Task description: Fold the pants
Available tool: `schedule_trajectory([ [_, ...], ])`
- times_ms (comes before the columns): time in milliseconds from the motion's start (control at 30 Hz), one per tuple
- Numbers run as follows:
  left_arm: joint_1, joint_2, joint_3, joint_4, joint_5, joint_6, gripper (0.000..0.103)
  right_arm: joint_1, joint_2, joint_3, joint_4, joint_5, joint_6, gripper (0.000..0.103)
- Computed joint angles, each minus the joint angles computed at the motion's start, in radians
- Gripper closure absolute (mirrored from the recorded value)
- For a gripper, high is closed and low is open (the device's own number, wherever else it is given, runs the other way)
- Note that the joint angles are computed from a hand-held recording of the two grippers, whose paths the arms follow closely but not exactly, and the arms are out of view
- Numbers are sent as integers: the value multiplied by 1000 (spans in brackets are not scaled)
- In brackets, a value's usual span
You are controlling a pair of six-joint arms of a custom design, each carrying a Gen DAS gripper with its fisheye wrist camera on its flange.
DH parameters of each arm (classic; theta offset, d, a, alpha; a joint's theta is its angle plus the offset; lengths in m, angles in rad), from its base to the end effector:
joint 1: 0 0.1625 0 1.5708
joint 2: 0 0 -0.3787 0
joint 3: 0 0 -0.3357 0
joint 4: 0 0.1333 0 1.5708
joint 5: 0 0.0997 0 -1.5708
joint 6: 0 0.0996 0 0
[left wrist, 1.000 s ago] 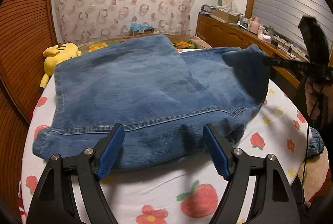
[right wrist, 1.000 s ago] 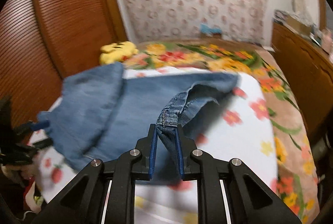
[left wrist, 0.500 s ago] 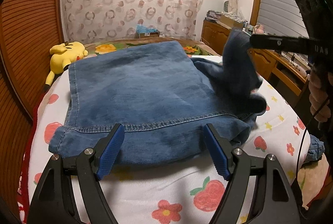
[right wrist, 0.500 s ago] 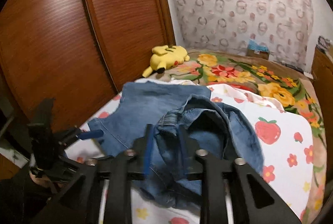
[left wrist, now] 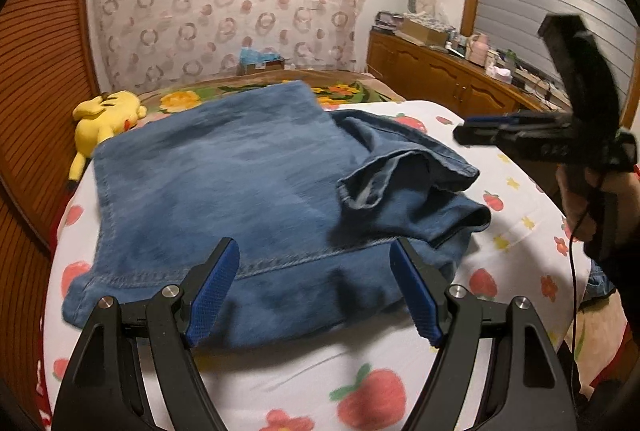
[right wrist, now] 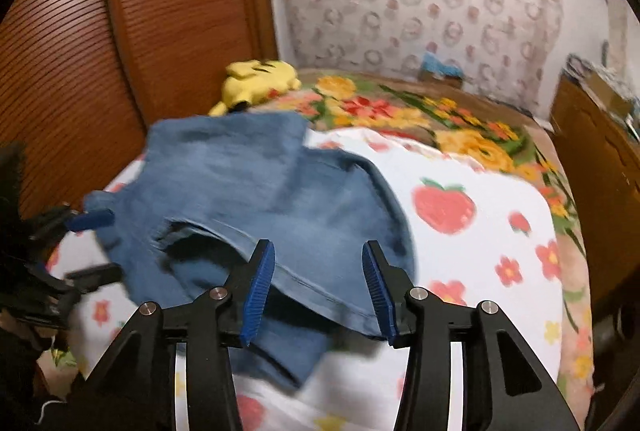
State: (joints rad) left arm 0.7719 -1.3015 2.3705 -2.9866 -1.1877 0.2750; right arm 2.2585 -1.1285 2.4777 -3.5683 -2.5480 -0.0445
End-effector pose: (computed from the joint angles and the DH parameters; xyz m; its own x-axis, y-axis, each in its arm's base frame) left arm -0.1587 -0.3924 0.1802 -0.5272 0.7325 -0.4306 0.8490 0.4749 -0.2317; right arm 0.2607 -0.2375 0.1931 -0.7267 0.0043 0.6870 -0.5388 0.6167 -0.5738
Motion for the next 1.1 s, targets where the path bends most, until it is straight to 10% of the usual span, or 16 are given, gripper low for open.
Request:
schedule_trajectory([
  [400,1,118,-90,30,-46,26,31,-76,-17,-11,64,6,102,55],
  [733,12,149,-143,109,-61,21,73,-128,-91,11,129,131,139,56],
  [867,1,146,-148,130,-66,24,89,-141,-113,1,161,192,120,91],
  [1100,-28,71,-157,168,-116,15,93,-61,-144,-96,248,164,44,94],
])
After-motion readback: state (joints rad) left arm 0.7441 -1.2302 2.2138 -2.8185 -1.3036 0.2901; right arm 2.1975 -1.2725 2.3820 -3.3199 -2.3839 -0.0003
